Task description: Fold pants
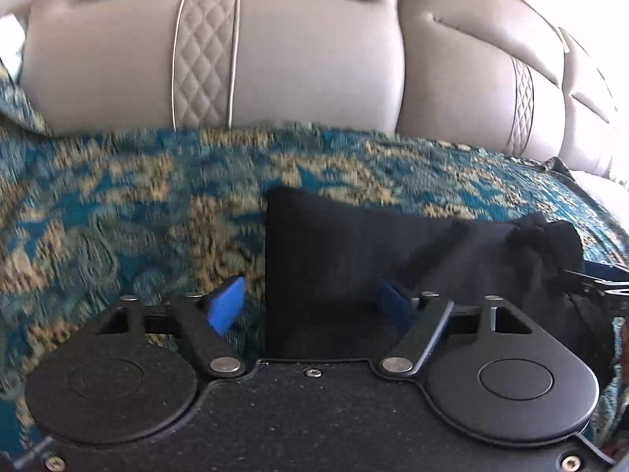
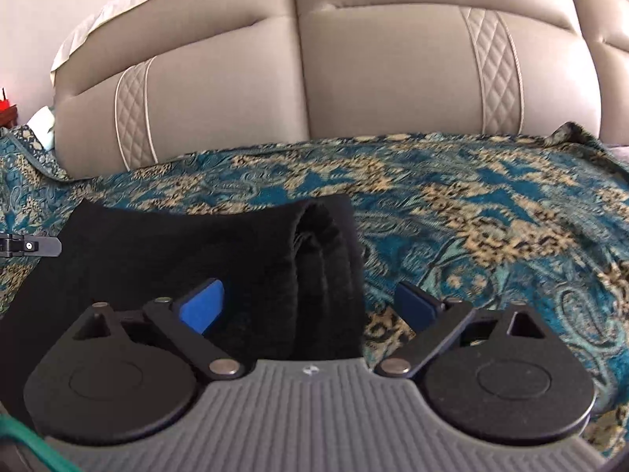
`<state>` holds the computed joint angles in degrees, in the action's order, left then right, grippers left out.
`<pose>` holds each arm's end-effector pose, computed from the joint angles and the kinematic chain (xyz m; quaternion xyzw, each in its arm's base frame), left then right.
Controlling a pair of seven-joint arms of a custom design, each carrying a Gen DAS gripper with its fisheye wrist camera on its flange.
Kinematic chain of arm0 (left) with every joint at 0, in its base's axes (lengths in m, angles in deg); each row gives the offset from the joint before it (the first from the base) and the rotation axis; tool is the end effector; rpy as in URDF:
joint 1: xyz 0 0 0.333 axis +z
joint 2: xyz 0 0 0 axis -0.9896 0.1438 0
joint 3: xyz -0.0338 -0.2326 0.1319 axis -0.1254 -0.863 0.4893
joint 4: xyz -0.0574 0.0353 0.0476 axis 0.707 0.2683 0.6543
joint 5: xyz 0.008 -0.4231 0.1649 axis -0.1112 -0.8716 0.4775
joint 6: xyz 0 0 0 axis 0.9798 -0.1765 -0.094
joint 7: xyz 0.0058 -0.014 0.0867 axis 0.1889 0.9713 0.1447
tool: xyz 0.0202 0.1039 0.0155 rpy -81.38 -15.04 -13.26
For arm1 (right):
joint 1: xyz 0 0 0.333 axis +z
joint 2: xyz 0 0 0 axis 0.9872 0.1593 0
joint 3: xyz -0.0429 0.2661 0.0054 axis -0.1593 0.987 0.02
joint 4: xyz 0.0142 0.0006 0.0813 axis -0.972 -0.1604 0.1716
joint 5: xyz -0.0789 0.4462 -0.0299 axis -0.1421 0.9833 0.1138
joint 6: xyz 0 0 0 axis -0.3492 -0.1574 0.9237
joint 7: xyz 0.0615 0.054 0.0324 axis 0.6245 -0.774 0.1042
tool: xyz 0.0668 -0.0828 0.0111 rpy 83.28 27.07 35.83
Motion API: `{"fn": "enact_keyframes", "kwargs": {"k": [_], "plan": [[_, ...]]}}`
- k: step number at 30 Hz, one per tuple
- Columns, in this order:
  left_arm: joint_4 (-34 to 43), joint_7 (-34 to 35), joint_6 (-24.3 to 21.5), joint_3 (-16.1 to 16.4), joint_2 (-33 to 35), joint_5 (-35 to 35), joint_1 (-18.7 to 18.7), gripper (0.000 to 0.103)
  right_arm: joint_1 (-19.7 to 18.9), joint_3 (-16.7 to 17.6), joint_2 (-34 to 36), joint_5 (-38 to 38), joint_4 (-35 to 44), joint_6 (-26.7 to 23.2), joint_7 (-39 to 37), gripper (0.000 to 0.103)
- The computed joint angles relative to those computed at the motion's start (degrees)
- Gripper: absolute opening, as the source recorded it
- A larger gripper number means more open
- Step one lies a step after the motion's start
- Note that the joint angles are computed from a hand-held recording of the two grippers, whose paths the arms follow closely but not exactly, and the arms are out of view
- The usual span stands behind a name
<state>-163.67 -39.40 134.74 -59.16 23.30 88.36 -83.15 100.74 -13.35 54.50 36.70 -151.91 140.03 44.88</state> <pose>0.4319 -0.1212 0.3800 -0.7257 0.5505 -0.3198 0.2610 0.4328 0.0542 0.3558 -0.7102 0.5097 -0.2276 0.4290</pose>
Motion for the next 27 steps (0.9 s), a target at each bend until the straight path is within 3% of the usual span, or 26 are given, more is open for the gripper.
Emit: {"fn": "enact_keyframes", "kwargs": {"k": [2,4,9,13,17,19,22,24,27], "plan": [[-0.4,2.1,0.5,4.3,1.0,-2.9,-3.4,0.048,0.0,-0.1,-0.1,0.9,0.0,-1.0,-1.9,0.086],[-0.7,1.6,2.2,3.5,1.4,-3.3,-2.3,0.048,-0.2,-0.8,-0.7,-2.4,-0.6,-3.2,0.4,0.08],[-0.7,4.6,4.4,5.8,2.7,-4.8,-3.3,0.051,0.0,-3.0,-1.2,-7.2,-1.0,-6.4,2.5,0.075],[0.2,5.9,6.1,6.4,4.5,-5.6,-3.1,0.056,0.2,-4.6,-0.4,-7.5,-0.2,-8.3,2.7,0.073],[1.1,7.1,8.0,8.1,6.4,-6.8,-4.5,0.067,-0.3,-4.6,0.2,-8.0,0.3,-10.0,4.0,0.072],[0.9,10.9,10.0,14.3,7.1,-8.0,-9.8,0.069,-1.2,-5.3,-0.4,-11.5,-0.1,-13.7,7.3,0.072],[-0.3,18.8,10.6,27.7,5.4,-10.8,-21.3,0.069,-1.9,-6.2,-0.7,-13.2,-0.1,-17.0,9.9,0.072],[-0.6,22.0,11.1,32.0,4.9,-12.4,-24.5,0.069,-2.1,-6.6,-0.4,-13.0,0.2,-18.0,10.3,0.072],[-0.1,24.2,13.6,35.6,6.2,-14.9,-26.9,0.071,-2.1,-6.4,0.7,-11.9,1.0,-17.9,9.2,0.071]]}}
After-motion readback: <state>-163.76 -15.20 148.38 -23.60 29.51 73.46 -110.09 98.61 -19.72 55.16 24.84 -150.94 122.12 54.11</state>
